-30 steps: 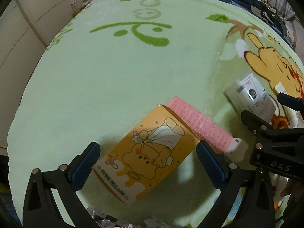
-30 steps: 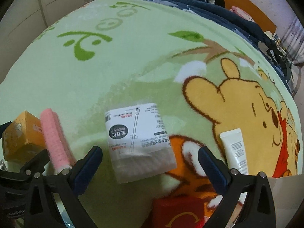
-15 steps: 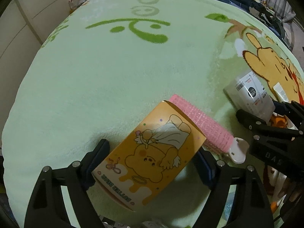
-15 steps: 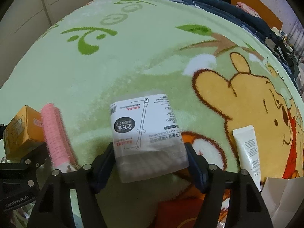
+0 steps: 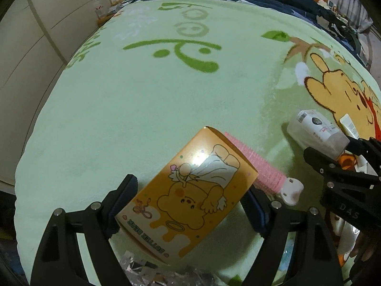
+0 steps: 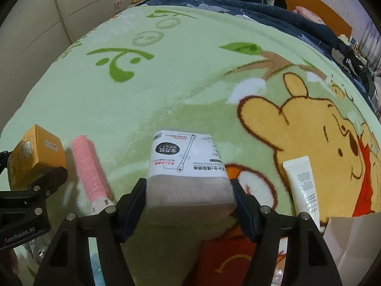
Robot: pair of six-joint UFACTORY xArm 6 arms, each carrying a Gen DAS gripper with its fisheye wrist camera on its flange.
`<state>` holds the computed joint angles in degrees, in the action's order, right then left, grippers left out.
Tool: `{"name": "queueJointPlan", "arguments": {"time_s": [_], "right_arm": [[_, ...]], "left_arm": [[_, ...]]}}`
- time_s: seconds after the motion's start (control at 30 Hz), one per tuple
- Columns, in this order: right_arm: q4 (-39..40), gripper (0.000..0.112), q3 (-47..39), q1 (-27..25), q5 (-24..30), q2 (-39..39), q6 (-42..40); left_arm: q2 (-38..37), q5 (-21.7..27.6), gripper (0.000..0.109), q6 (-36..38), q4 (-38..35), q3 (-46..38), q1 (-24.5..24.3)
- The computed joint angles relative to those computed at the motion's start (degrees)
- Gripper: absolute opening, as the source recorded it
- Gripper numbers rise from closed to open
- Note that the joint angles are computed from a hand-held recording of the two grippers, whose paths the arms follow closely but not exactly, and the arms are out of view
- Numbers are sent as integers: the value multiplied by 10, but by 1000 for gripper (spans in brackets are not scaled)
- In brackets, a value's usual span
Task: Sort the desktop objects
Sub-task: 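Lift both held boxes and carry them toward the open white cardboard box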
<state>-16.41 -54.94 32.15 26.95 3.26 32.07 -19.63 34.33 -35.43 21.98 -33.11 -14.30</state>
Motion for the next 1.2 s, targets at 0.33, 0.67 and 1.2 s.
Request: {"name": "queueJointPlan", "arguments": {"time_s": [0.33, 0.67, 1.2], "right_arm": [[-49, 69, 55, 12, 4, -91, 49], [-114, 69, 115, 45, 65, -255, 128], [-121, 69, 128, 78, 260, -486, 188]], "left_arm": [[-57, 60, 84, -12, 7, -2, -28], [-131, 170, 84, -49, 17, -35, -101], [-161, 345, 84, -116, 27, -186, -272]]}}
